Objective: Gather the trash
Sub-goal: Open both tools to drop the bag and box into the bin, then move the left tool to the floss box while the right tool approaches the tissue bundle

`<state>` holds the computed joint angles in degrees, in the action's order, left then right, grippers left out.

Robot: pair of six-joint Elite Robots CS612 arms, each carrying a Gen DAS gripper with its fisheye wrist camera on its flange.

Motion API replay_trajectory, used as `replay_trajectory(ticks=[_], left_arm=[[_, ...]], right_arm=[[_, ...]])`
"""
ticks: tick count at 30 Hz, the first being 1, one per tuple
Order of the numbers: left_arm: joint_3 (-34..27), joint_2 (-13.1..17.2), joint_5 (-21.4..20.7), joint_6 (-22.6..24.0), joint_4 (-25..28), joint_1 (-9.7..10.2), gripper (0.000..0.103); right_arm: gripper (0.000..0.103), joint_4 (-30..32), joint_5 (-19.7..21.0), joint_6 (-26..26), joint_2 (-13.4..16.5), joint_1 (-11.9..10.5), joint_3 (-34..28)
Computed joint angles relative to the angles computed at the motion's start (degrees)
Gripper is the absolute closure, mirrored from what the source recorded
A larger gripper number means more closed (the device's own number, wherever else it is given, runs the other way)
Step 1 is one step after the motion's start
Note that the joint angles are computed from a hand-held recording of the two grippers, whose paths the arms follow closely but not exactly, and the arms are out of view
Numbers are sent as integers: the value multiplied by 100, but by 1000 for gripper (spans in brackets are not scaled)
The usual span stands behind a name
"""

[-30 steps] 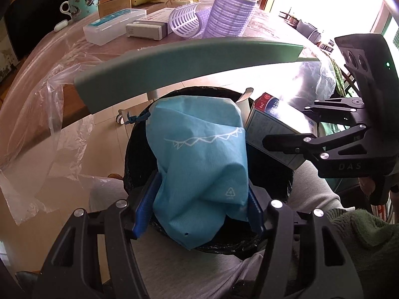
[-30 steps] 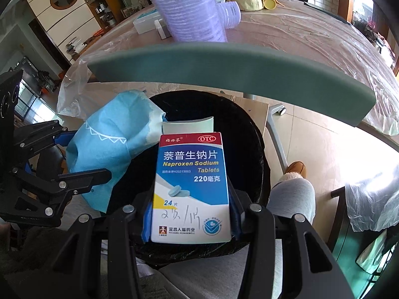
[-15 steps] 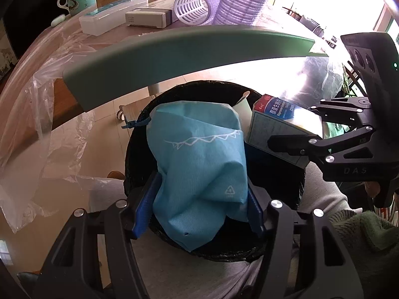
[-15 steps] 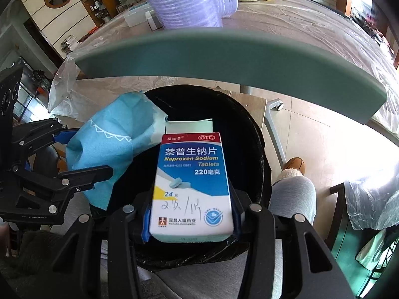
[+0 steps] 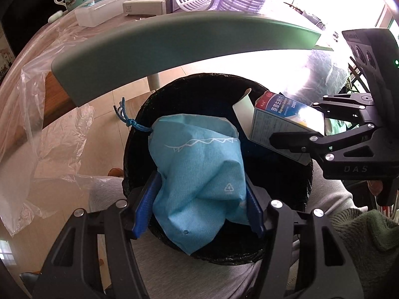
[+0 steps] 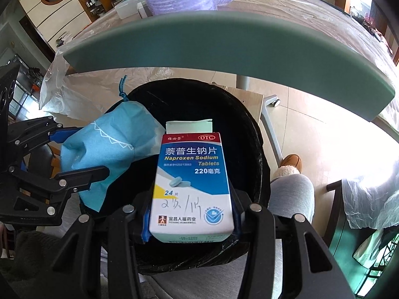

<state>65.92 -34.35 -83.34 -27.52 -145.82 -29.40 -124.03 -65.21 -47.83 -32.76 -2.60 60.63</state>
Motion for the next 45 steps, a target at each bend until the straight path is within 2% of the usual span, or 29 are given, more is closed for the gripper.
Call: replay_trajectory(ticks=[5, 6, 7, 9, 15, 18, 22, 24, 26, 29, 32, 34, 37, 41, 45], left_arm=[[-26, 17, 8, -16, -3, 2, 39], [-20, 15, 9, -33, -17, 4, 37], [-27, 15, 35, -88, 15, 7, 30], [-5, -2, 60, -133, -30, 10, 23], [245, -193, 278, -149, -430, -25, 21], [470, -376, 397, -129, -949, -25, 21], [773, -601, 817, -89, -2051, -33, 2], [813, -621, 1095, -12, -2513, -39, 2], [731, -591, 1356, 103, -2662, -21, 2], [469, -499, 1462, 186, -2427, 64, 2], [156, -383, 1413, 96, -1885, 179, 2], [-63, -280, 1113, 95, -1612, 293, 2], [-402, -109, 895, 27, -1211, 422, 2], [-765, 110, 638, 25, -895, 551, 2], [-1109, 305, 588, 41, -572, 618, 2]], right_arm=[[57, -119, -45, 76, 10, -2, 26], [53, -270, -39, 124, -9, -9, 84], [38, -441, -63, 188, -28, -16, 142], [26, -774, -44, 272, -83, -35, 278], [24, -1605, 28, 183, -335, -102, 715], [20, -2084, 319, 219, -473, -171, 904], [8, -2865, 1001, 645, -561, -287, 955], [4, -3245, 1293, 888, -519, -325, 857], [4, -3485, 1407, 1048, -444, -331, 662], [4, -3710, 1332, 1269, -265, -276, 265], [4, -3533, 1200, 1227, -21, -195, -294], [4, -3191, 1168, 1074, 160, -133, -709], [4, -2766, 1005, 953, 433, -40, -1297], [4, -2052, 938, 810, 888, 85, -2238], [4, -1328, 840, 764, 1349, 200, -3172]])
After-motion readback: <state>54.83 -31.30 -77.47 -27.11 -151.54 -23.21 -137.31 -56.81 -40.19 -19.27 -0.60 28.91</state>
